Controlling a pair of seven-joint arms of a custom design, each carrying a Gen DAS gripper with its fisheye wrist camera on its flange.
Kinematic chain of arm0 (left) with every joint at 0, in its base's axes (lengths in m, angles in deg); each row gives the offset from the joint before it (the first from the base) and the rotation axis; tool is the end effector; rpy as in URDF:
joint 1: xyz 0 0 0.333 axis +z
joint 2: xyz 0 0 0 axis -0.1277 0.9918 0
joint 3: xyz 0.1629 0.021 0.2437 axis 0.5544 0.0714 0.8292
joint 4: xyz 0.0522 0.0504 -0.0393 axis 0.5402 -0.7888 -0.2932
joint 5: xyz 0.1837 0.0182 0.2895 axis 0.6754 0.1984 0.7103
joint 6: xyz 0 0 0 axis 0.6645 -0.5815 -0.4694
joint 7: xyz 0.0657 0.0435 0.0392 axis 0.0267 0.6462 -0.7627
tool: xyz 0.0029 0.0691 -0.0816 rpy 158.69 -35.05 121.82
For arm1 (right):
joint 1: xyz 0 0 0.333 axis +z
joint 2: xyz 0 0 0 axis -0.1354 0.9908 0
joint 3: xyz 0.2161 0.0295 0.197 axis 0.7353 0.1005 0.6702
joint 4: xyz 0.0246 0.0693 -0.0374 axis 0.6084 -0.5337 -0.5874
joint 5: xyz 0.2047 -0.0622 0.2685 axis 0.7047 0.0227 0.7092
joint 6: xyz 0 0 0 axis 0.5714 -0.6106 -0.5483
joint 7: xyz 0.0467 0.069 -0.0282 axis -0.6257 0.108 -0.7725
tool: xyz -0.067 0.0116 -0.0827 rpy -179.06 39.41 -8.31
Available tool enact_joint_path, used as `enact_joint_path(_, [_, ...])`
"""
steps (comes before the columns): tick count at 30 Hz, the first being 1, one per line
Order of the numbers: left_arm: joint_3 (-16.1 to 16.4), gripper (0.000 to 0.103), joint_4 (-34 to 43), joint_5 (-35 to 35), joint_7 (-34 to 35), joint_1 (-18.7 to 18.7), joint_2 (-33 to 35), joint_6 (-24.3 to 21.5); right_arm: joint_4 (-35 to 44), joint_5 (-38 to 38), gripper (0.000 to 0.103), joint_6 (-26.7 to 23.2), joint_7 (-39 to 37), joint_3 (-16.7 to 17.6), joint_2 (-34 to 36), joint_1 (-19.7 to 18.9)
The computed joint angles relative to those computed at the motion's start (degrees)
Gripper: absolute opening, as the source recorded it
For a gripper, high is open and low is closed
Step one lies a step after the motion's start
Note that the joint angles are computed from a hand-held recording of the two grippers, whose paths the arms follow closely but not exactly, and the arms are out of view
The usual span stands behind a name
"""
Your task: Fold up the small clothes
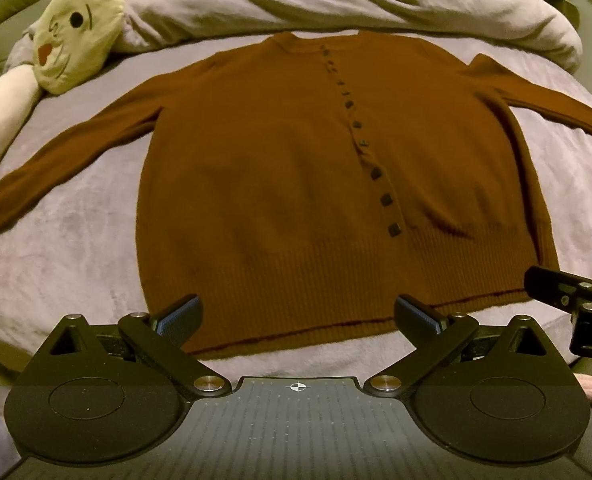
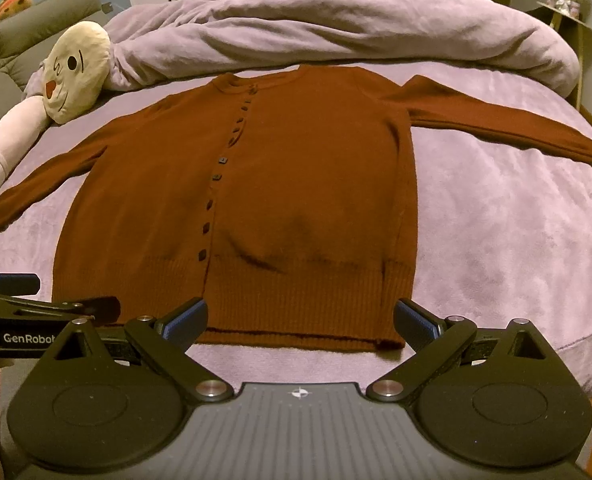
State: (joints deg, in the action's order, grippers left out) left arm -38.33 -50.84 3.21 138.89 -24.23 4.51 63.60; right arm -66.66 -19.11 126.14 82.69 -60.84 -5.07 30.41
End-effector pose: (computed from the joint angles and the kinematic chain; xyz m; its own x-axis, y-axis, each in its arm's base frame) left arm 0.6732 -0.2531 0.4776 -0.0761 -0.9957 -0.0528 -0.8414 0.0925 -0.5324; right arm 0.6195 0.3941 0.4500 -0.0727 -0.9970 -0.0282 -0.7532 0.0735 -0.6536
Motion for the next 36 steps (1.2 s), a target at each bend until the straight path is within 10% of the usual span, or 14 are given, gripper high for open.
enact_joint_path(36, [0.3, 0.103, 14.8, -3.8, 4.0, -0.5, 9.0, -7.7, -6.5, 7.5, 0.099, 8.6, -2.3, 2.2, -1.7, -4.2])
